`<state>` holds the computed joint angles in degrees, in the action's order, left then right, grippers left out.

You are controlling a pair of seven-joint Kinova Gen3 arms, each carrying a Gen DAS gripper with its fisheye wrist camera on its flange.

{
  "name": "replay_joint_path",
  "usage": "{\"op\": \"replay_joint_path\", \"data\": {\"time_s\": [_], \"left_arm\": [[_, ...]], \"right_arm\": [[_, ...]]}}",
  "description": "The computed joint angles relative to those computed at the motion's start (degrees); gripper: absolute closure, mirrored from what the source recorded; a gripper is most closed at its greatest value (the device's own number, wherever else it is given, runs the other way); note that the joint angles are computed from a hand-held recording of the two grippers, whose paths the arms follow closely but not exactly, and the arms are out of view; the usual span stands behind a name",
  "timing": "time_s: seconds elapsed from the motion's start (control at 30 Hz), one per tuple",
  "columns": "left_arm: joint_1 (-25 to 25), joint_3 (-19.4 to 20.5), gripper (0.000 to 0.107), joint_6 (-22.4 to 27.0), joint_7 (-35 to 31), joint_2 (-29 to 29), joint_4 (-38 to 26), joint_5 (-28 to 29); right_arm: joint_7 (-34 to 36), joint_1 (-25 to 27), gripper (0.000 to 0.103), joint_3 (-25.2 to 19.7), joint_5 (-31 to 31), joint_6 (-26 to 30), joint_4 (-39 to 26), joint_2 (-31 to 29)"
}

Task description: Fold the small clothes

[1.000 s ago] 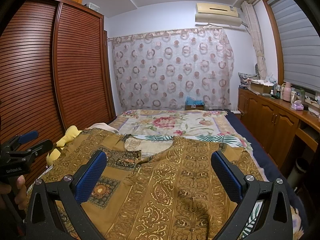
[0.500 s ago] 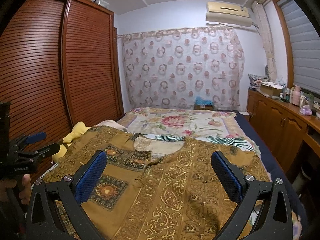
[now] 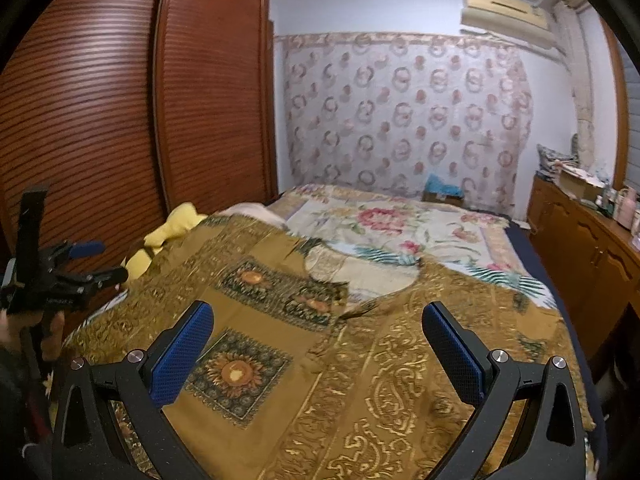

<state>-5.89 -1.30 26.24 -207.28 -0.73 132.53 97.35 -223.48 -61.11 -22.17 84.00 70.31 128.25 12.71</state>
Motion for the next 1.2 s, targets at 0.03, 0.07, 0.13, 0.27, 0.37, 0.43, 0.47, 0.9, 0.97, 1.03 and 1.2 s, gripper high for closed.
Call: {"op": "replay_joint_path", "data": {"time_s": [0.03, 0.07, 0.13, 0.27, 0.37, 0.43, 0.47, 0.9, 0.97, 1.03, 1.2], "left_arm": [[-0.4, -0.3, 0.007, 0.3, 2.0, 0.6, -0.7, -2.3], [-0.9, -0.9, 0.008, 0.9, 4.3, 1.9, -1.7, -4.7], [-2.2, -2.0, 0.014, 2.8, 9.0, 4.1, -3.6, -9.3], [-3.9, -2.4, 0.024, 4.2, 17.8, 7.2, -7.1, -18.6], [-6.4, -1.8, 0.029, 6.7, 23.2, 9.9, -9.9, -23.9], [-7.5, -1.2, 0.035, 7.5, 26.4, 11.5, -11.5, -26.2], [-8.1, -0.4, 0.037, 7.6, 28.7, 12.2, -12.6, -27.9], [-8.8, 5.6, 0.051, 11.6, 50.3, 19.5, -26.4, -47.0], [-7.9, 6.2, 0.051, 10.9, 52.9, 20.2, -27.9, -49.5], [-7.7, 6.8, 0.051, 10.9, 55.4, 21.2, -29.3, -51.7], [-8.6, 9.2, 0.057, 9.0, 57.5, 22.5, -29.7, -53.4]], "right_arm": [[1.0, 0.8, 0.000, 0.3, 0.1, -1.6, 0.0, -0.4], [2.2, 1.6, 0.000, 0.5, 0.0, -3.1, 0.0, -0.9], [4.2, 3.0, 0.000, 0.5, -0.1, -5.1, -0.1, -1.5], [9.0, 4.5, 0.000, 1.0, -1.6, -8.2, -0.9, -3.0], [11.9, 5.2, 0.000, 1.1, -2.8, -9.8, -1.7, -4.0], [12.3, 4.7, 0.000, 0.8, -3.3, -9.4, -2.2, -3.7], [13.3, 5.2, 0.000, 0.7, -3.7, -10.0, -2.2, -4.2], [21.9, 8.3, 0.000, 2.8, -4.3, -18.4, -5.7, -3.2], [23.4, 8.5, 0.000, 3.0, -4.8, -19.4, -6.3, -3.2], [24.3, 8.3, 0.000, 3.1, -5.1, -19.5, -6.7, -3.0], [24.2, 7.4, 0.000, 3.2, -5.4, -19.2, -7.1, -2.5]]}}
